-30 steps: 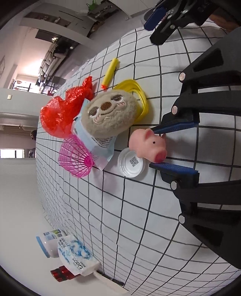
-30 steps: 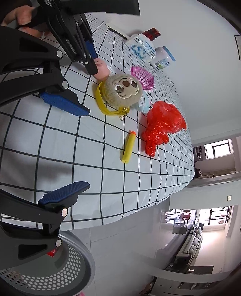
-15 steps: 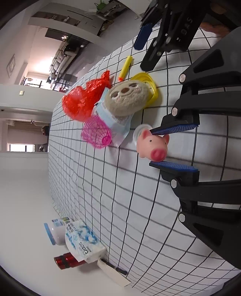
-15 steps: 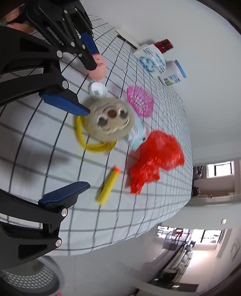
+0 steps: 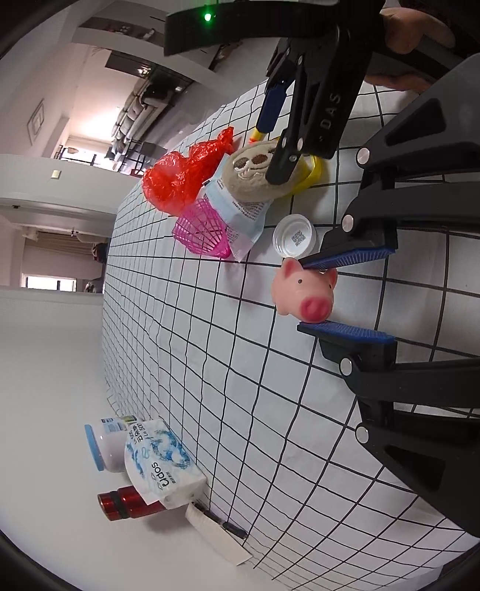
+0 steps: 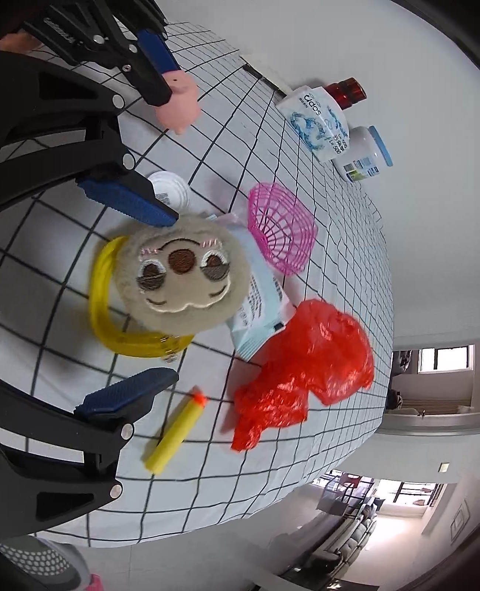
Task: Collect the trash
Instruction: 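Grasp the pink pig toy with the left gripper while the right gripper grasps the plush sloth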
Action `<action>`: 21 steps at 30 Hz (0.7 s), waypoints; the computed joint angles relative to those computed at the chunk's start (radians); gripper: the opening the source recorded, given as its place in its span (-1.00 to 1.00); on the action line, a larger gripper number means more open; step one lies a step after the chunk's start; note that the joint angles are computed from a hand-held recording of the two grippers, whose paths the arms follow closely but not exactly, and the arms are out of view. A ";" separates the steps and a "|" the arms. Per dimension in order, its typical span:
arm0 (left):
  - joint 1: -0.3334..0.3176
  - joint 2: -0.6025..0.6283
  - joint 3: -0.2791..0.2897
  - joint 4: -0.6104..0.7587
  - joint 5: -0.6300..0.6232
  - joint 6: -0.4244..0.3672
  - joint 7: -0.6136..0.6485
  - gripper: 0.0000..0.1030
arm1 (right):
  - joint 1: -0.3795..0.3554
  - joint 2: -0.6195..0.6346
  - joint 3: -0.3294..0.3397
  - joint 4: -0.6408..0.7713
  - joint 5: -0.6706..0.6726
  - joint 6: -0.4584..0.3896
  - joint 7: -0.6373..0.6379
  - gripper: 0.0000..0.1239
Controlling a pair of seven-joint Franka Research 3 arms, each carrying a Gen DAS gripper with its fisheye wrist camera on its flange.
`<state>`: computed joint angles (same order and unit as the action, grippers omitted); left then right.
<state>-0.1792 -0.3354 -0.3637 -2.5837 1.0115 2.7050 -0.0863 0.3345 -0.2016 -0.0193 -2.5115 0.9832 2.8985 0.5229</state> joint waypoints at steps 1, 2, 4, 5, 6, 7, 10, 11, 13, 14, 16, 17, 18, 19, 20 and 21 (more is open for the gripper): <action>0.000 -0.002 0.001 -0.002 0.000 0.002 -0.001 -0.45 | 0.002 0.004 0.001 0.003 -0.002 -0.004 -0.003 0.21; 0.000 -0.004 0.000 -0.004 0.001 0.003 -0.004 -0.45 | 0.005 0.006 0.003 0.004 0.003 0.001 -0.009 0.21; 0.000 -0.009 0.001 -0.007 -0.001 0.003 -0.004 -0.45 | 0.013 0.005 0.002 0.003 0.025 0.006 -0.033 -0.05; -0.001 -0.011 0.000 -0.009 -0.001 0.004 -0.005 -0.45 | 0.012 0.002 0.003 0.001 0.023 0.003 -0.032 -0.07; 0.000 -0.012 -0.001 -0.009 -0.002 0.004 -0.006 -0.45 | 0.016 -0.004 0.002 -0.002 0.036 0.007 -0.042 -0.09; -0.001 -0.013 -0.001 -0.010 -0.003 0.004 -0.006 -0.45 | 0.018 -0.011 -0.002 -0.006 0.048 0.003 -0.052 -0.12; -0.002 -0.018 -0.002 -0.014 -0.006 0.008 -0.006 -0.45 | 0.021 -0.042 -0.013 -0.021 0.081 -0.011 -0.079 -0.15; -0.001 -0.020 -0.002 -0.015 -0.007 0.010 -0.005 -0.45 | 0.022 -0.059 -0.016 -0.031 0.091 -0.012 -0.088 -0.15; -0.002 -0.023 -0.006 -0.015 -0.007 0.009 -0.003 -0.45 | 0.026 -0.084 -0.022 -0.045 0.109 -0.015 -0.100 -0.15; -0.003 -0.025 -0.008 -0.015 -0.008 0.007 -0.002 -0.45 | 0.026 -0.095 -0.025 -0.051 0.114 -0.016 -0.102 -0.15; -0.006 -0.030 -0.011 -0.015 -0.011 0.007 0.000 -0.45 | 0.028 -0.126 -0.032 -0.071 0.123 -0.018 -0.107 -0.15; -0.008 -0.033 -0.013 -0.016 -0.013 0.009 0.002 -0.45 | 0.029 -0.140 -0.034 -0.080 0.125 -0.016 -0.106 -0.16; -0.009 -0.035 -0.014 -0.017 -0.013 0.011 0.003 -0.45 | 0.028 -0.159 -0.036 -0.094 0.123 -0.014 -0.103 -0.15; -0.012 -0.039 -0.016 -0.017 -0.016 0.014 0.006 -0.45 | 0.027 -0.175 -0.037 -0.105 0.119 -0.008 -0.097 -0.16; -0.015 -0.043 -0.018 -0.018 -0.018 0.015 0.008 -0.45 | 0.027 -0.190 -0.039 -0.118 0.115 -0.002 -0.091 -0.16; -0.016 -0.046 -0.022 -0.017 -0.020 0.014 0.010 -0.45 | 0.025 -0.214 -0.043 -0.136 0.109 0.004 -0.081 -0.16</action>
